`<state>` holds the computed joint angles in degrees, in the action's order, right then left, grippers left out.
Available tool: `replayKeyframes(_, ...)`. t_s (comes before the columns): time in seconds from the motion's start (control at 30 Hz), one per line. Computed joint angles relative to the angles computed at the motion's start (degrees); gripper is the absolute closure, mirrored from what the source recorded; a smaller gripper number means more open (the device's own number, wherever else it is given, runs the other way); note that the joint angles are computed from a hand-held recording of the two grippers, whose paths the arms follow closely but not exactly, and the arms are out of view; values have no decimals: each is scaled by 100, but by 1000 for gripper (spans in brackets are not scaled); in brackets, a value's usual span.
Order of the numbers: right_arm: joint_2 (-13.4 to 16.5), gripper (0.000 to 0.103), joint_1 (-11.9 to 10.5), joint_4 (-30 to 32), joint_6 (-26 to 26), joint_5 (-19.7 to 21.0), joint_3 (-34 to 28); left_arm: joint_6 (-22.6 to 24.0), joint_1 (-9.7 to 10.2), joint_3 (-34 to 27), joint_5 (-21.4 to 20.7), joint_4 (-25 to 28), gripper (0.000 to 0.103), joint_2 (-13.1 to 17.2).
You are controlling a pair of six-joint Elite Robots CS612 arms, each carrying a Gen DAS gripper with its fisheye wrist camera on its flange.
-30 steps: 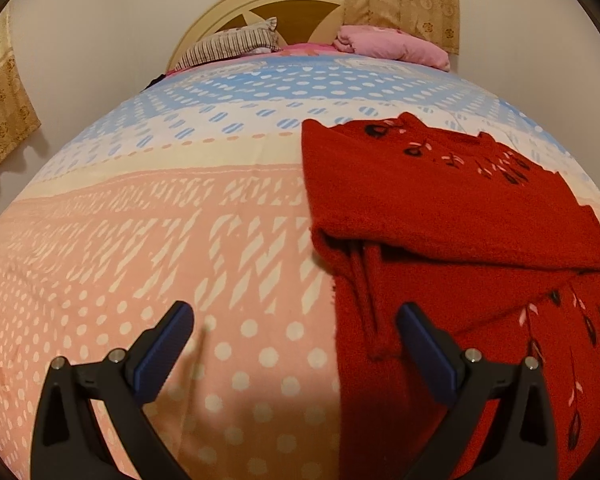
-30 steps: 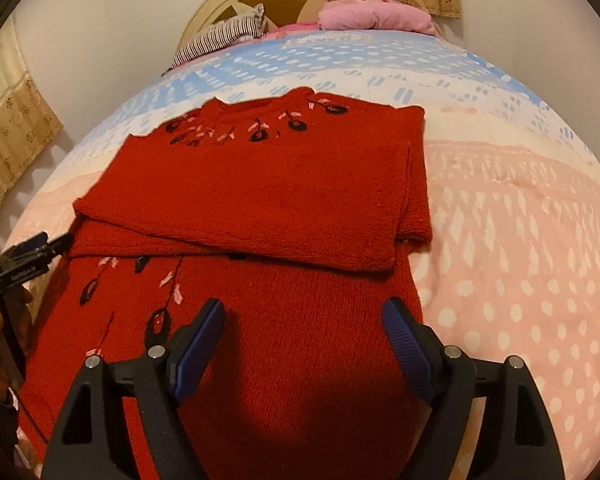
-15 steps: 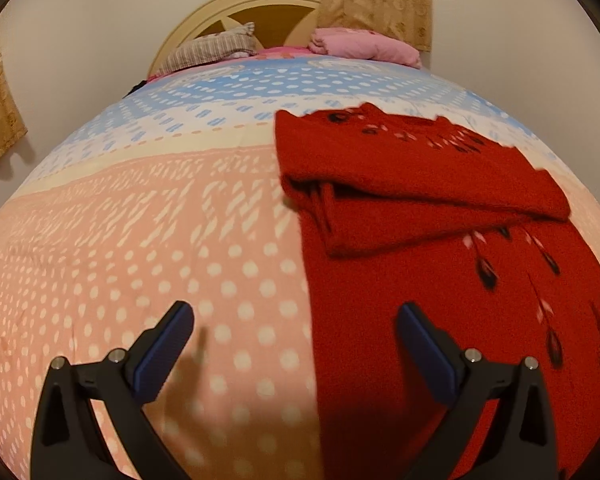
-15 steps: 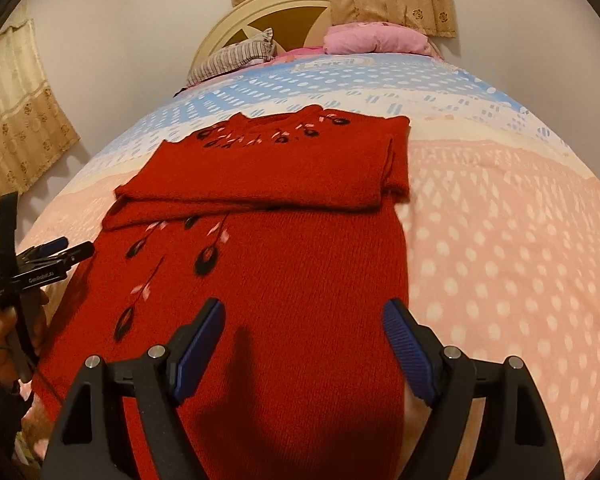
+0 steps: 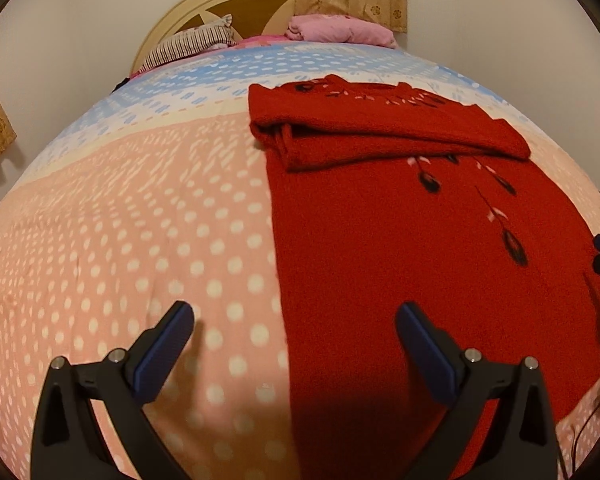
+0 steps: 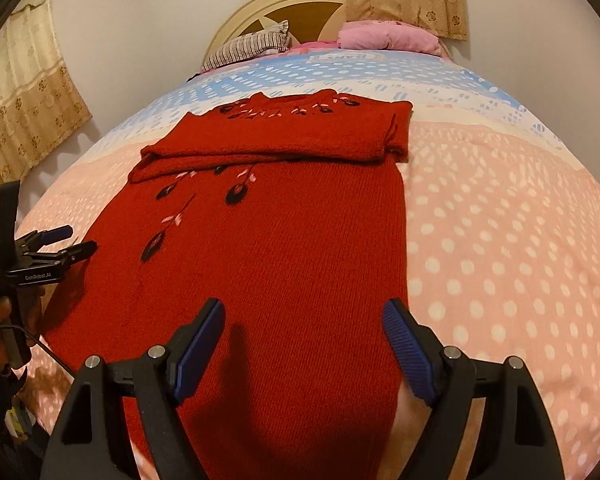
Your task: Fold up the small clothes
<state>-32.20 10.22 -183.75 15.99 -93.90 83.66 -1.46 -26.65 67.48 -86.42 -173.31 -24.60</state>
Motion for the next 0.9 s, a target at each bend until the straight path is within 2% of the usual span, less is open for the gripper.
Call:
replayKeyframes(0.3, -169, 21, 87, -316, 121, 33, 470, 54, 1, 494, -108, -181, 0, -218)
replayKeyframes(0.47, -256, 21, 166, -462, 48, -205, 721, 27, 23, 713, -225, -251, 0, -305)
replayKeyframes(0.63, -305, 21, 153, -595, 234, -178, 935, -54, 49, 857, -373, -283, 0, -365)
replayKeyframes(0.9, -319, 21, 163, -930, 449, -253, 1186, -87, 111, 1236, -782, -555, 23, -518)
